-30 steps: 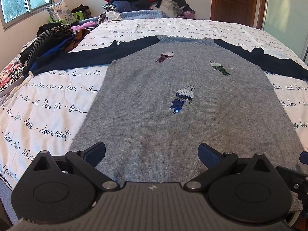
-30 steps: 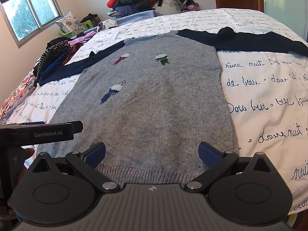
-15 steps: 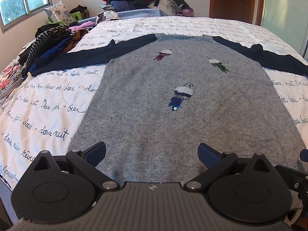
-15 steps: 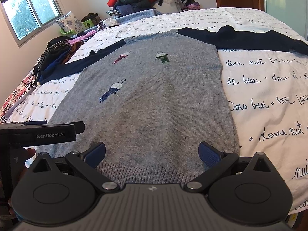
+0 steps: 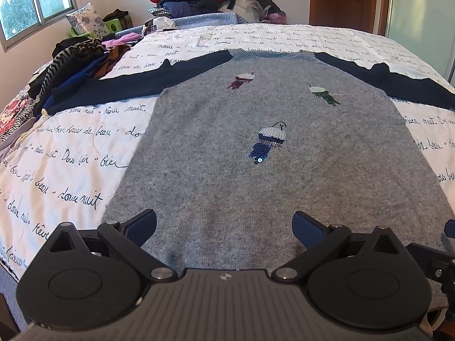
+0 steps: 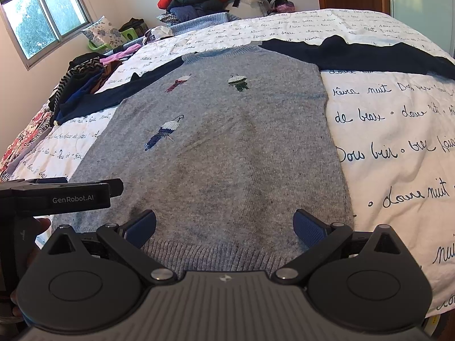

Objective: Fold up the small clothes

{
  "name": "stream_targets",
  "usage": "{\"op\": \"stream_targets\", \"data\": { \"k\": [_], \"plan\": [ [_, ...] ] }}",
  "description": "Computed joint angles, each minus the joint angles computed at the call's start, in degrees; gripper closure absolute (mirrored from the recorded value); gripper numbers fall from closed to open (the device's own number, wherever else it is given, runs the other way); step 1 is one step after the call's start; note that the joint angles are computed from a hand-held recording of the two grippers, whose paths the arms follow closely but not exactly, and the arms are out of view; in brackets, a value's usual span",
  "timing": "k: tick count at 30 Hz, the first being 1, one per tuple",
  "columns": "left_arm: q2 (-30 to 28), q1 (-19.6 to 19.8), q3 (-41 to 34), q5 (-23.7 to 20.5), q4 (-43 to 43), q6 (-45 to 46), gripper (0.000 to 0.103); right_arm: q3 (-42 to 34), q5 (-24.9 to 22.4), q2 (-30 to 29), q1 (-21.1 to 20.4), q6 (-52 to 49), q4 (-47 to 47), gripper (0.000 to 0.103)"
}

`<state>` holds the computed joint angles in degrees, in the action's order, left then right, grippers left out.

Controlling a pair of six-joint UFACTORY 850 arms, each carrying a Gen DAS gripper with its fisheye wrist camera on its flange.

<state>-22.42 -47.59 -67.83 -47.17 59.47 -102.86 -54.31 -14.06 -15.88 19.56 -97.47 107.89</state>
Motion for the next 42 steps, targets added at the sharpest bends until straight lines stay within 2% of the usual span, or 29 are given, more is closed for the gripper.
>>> {"op": "stream_targets", "data": {
  "k": [4, 6, 8, 13, 17, 23, 26, 28, 31, 32, 34, 42],
  "plan": [
    [-0.5, 0.2, -0.6, 0.0, 0.4, 0.4, 0.003, -0.1, -1.2, -0.5, -0.6, -0.7, 0.5, 0.000],
    [-0.8, 0.4, -1.2, -0.4, 1.2, 0.4, 0.003, -0.1, -4.0, -0.8, -1.6, -4.1, 3.3, 0.000],
    [-1.2, 0.7, -2.2, -1.2, 2.5, -0.2, 0.002, -0.1, -8.0, -1.2, -3.2, -10.0, 8.5, 0.000],
    [-2.4, 2.2, -5.0, -1.0, 4.7, -1.6, 0.002, -1.8, -13.5, -3.5, -7.0, -25.5, 23.8, 0.000],
    [-3.8, 2.5, -7.2, -2.4, 8.4, -4.6, 0.002, -6.2, -16.8, -8.3, -11.9, -27.9, 29.2, 0.000],
    [-7.8, 4.3, -12.1, -0.9, 6.6, 0.3, 0.002, -16.0, -17.9, -17.8, -19.0, -29.2, 38.7, 0.000],
    [-9.7, 5.1, -14.2, 0.3, 4.3, 3.1, 0.002, -23.0, -15.0, -23.0, -21.9, -25.6, 41.0, 0.000],
    [-11.1, 5.6, -15.7, 1.0, 2.6, 4.9, 0.002, -28.9, -12.3, -27.5, -24.0, -16.8, 38.5, 0.000],
    [-12.5, 5.9, -17.4, 1.1, 1.9, 6.5, 0.002, -34.7, -14.1, -32.7, -26.4, -7.4, 37.5, 0.000],
    [-13.1, 6.0, -18.1, 1.0, 1.6, 7.1, 0.002, -34.7, -14.1, -32.7, -26.4, -7.4, 37.5, 0.000],
    [-13.9, 6.2, -19.2, 1.0, 1.1, 8.2, 0.002, -39.3, -14.6, -36.2, -27.3, -8.2, 39.9, 0.000],
    [-15.5, 6.9, -21.3, 2.1, -1.0, 9.4, 0.002, -51.1, -14.1, -44.1, -27.7, -2.6, 39.1, 0.000]
  ]
}}
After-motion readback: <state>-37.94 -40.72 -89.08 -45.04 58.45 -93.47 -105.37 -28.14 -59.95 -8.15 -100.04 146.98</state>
